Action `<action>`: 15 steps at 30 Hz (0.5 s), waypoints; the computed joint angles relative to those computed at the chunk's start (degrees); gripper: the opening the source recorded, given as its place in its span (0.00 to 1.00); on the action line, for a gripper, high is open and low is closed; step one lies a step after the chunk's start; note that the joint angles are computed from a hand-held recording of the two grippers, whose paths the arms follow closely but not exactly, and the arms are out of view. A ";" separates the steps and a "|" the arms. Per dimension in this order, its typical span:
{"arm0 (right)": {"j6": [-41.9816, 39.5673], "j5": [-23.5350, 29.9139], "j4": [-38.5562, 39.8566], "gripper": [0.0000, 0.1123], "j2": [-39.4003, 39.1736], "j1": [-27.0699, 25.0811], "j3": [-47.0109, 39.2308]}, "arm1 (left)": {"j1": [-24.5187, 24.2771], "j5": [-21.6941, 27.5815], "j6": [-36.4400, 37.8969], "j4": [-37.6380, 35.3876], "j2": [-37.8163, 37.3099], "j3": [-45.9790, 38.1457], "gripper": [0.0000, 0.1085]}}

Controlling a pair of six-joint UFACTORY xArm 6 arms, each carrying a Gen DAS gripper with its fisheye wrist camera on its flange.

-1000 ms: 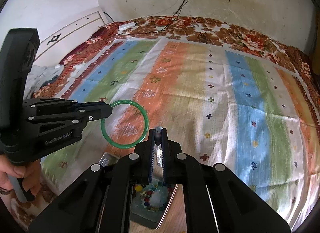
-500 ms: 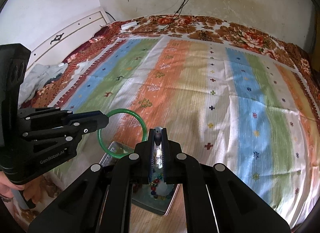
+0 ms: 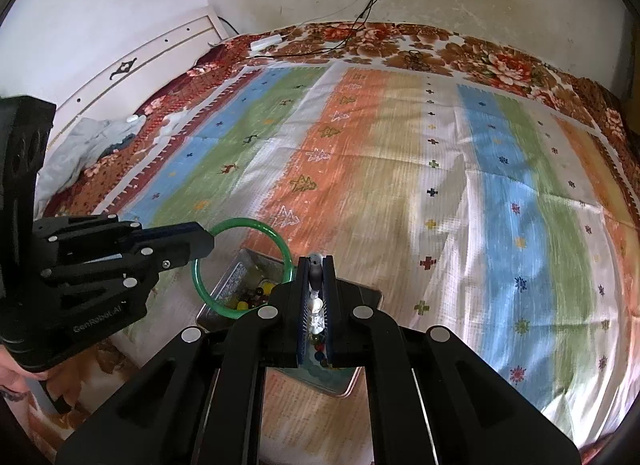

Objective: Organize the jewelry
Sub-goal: 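Open both tools to drop the shell bracelet and bangle into the tin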

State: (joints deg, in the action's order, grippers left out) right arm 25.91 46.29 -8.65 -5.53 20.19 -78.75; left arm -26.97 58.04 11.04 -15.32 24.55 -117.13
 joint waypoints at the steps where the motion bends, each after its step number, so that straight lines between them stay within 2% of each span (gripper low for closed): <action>1: -0.04 0.01 0.21 0.07 -0.22 0.00 0.30 | -0.04 0.16 -0.24 0.15 -0.01 0.01 0.09; 5: -1.17 -0.16 2.28 0.07 -1.02 -0.09 1.59 | -0.07 3.37 0.39 -0.82 1.17 -1.57 0.10; 7: -1.41 -0.11 2.55 0.08 -1.38 0.00 2.15 | -0.35 2.18 -0.82 1.23 0.72 -0.60 0.21; 9: -0.70 -0.49 2.00 0.24 -2.10 0.02 2.94 | -0.07 1.31 -1.14 1.08 -0.07 0.55 0.24; 14: 1.18 -1.81 0.03 0.38 -4.30 0.07 5.12 | 0.51 -2.02 -0.34 0.20 -4.25 6.70 0.35; 15: 1.67 -1.64 -1.04 0.40 -4.68 0.27 5.49 | 0.63 -2.55 0.05 -0.26 -5.16 8.02 0.40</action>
State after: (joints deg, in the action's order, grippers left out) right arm 27.58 44.66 -9.68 -10.22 20.46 -73.26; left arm -26.34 55.49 11.09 -15.58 19.40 -109.11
